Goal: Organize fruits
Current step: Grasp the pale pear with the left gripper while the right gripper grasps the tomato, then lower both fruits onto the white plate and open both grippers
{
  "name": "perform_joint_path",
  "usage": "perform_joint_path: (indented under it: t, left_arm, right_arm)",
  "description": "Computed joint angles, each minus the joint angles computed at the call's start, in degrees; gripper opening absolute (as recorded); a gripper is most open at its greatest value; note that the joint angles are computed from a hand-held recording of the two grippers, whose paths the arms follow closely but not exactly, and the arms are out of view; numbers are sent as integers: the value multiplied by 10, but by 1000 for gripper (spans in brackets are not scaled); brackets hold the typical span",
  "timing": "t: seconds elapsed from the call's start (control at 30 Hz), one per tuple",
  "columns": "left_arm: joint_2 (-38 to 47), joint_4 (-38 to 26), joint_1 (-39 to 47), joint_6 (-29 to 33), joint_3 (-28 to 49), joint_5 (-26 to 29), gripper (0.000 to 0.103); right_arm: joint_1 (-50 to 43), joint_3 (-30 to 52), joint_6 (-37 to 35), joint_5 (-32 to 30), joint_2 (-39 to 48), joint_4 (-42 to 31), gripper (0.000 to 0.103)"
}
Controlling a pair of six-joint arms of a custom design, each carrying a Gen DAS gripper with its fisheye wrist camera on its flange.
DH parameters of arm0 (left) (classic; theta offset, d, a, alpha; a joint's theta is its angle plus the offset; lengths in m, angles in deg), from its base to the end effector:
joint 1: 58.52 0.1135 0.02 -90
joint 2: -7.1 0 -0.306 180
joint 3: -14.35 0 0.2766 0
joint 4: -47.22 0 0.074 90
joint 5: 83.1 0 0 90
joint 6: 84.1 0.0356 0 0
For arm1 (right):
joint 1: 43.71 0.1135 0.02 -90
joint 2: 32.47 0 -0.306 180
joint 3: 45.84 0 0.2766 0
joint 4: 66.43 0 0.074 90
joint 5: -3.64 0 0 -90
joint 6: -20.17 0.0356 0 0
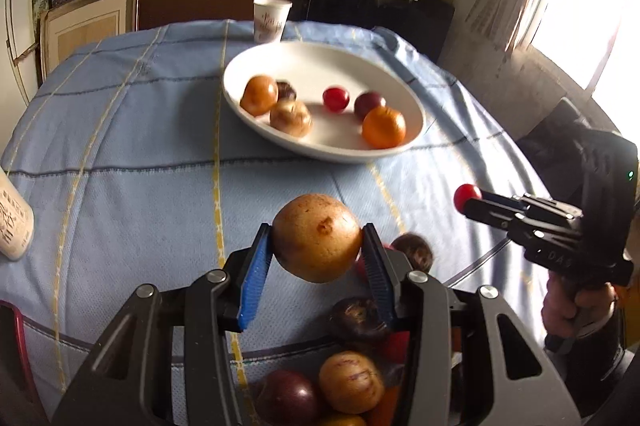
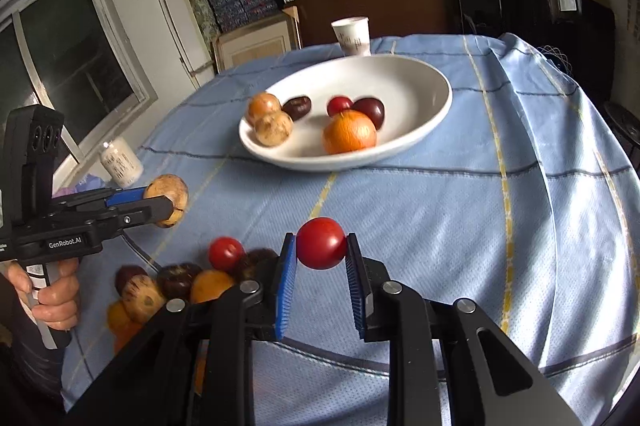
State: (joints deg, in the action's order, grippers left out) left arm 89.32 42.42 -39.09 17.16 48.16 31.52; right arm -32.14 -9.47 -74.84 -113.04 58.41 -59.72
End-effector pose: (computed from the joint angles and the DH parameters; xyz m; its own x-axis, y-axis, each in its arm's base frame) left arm 0.2180 0.0612 0.1246 -0.7538 -0.0777 -0.6525 0.0816 0.9742 -0.2103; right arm 0.2479 0.0671 0.1159 -0.6815 -0.2192 -0.6982 -0.5363 0.7988 0.2727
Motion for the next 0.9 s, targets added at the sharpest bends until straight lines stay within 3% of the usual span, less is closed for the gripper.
perform_joint_path:
  t: [0.23,0.47,0.6,0.9]
  left_arm:
    - [-6,-41,-59,-44,90,-40,45]
    - [159,-43,-168,-102,234,-184,45]
    - [228,-59,-180,-108,288,-210,45]
    - [287,-66,-185,-103,334,-231,45]
  right_arm:
    - [-3,69,57,9,10,16,25]
    - [3,202,135,65,143,12,25]
    - [15,245,123,103,192,2,25]
    - [15,281,121,98,236,-7,27]
